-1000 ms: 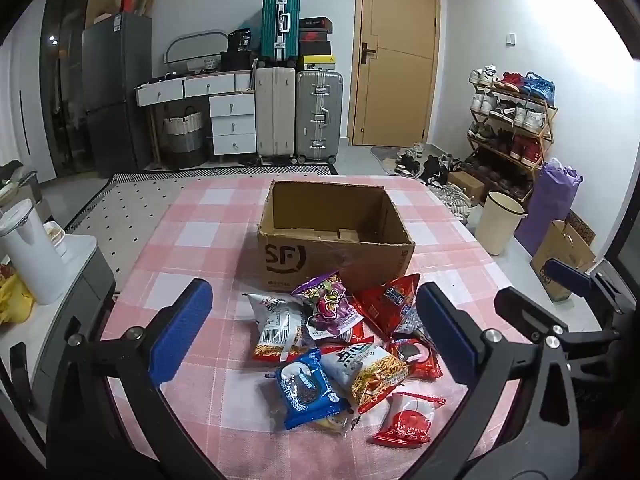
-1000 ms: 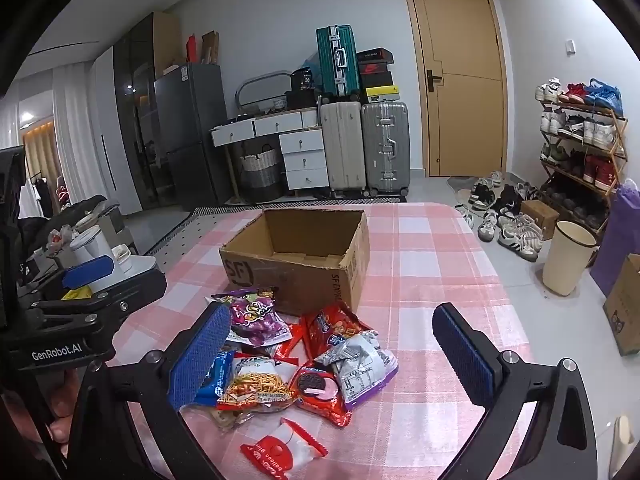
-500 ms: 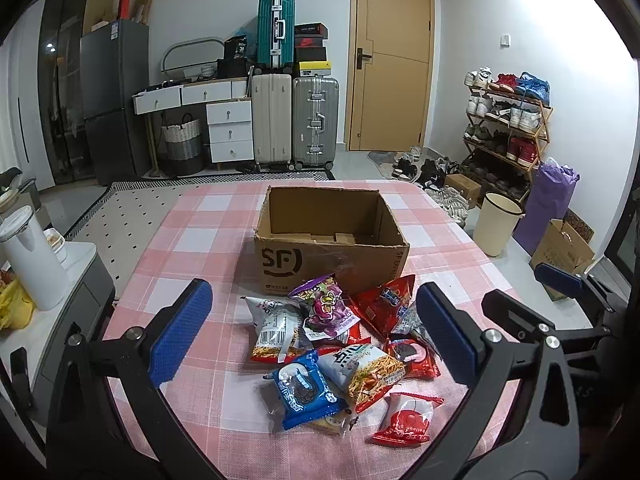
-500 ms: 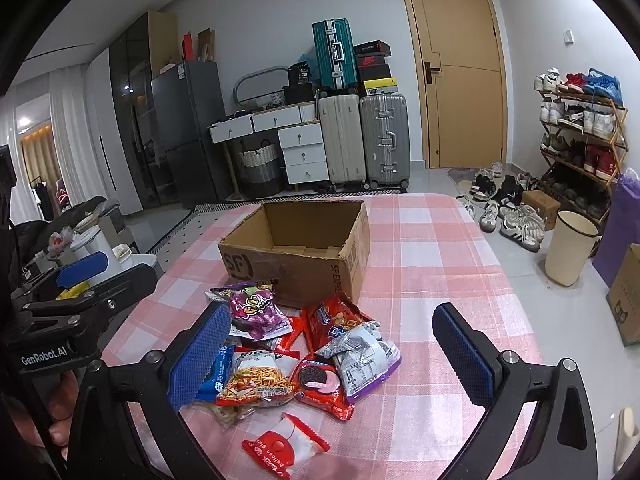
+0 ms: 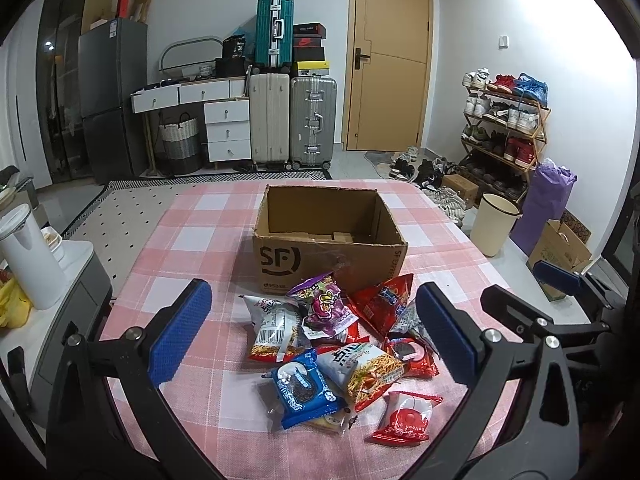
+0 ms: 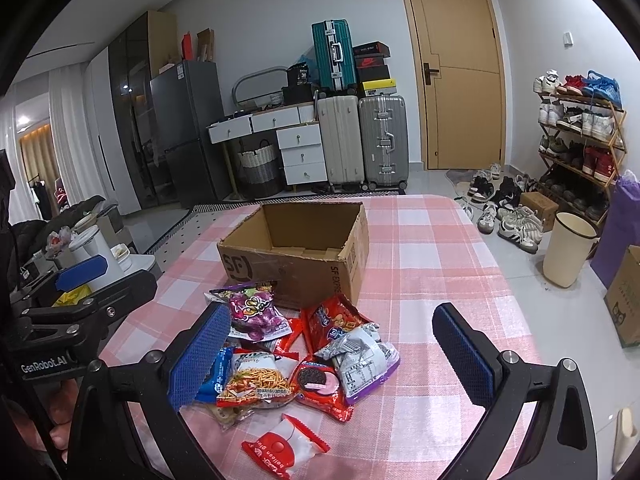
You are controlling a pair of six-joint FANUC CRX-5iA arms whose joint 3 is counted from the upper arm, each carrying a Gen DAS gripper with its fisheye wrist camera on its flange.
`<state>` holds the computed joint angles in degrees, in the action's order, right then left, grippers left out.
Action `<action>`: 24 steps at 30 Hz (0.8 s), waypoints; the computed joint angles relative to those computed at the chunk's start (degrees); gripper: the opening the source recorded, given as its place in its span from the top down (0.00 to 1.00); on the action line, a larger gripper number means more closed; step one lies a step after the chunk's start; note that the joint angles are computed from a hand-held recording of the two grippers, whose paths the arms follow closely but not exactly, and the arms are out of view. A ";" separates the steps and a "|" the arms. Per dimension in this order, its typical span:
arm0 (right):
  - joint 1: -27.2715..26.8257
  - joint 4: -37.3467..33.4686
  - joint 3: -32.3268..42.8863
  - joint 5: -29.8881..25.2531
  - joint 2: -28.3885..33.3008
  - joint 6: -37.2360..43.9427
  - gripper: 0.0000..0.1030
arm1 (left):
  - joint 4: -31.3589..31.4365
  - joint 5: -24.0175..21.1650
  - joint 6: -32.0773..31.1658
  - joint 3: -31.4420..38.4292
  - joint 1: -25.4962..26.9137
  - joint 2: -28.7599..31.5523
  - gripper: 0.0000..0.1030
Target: Organize snacks
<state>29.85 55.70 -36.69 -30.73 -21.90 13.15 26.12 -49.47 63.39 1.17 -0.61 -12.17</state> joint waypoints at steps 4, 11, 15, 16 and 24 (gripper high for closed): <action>0.14 0.17 0.07 -0.39 -0.32 -0.52 0.00 | 0.10 0.05 0.30 -0.07 0.33 -0.19 0.01; 0.23 -0.31 0.33 -0.61 -0.35 -0.04 0.00 | -0.31 -0.27 0.61 0.36 0.41 0.12 0.01; -0.05 -0.64 0.30 0.23 -0.40 0.26 0.00 | -0.58 -0.30 0.83 0.46 0.37 0.19 0.01; -0.24 -0.71 0.22 0.47 -0.34 0.25 0.00 | -0.41 -0.20 0.58 0.36 0.33 0.19 0.01; -0.23 -0.07 -0.10 0.88 -0.36 -0.34 0.00 | -0.68 -0.93 1.37 0.50 0.89 0.03 0.01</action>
<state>29.61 55.63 -36.79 -29.85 -22.27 12.80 25.44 -50.40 64.76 1.67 0.28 -12.14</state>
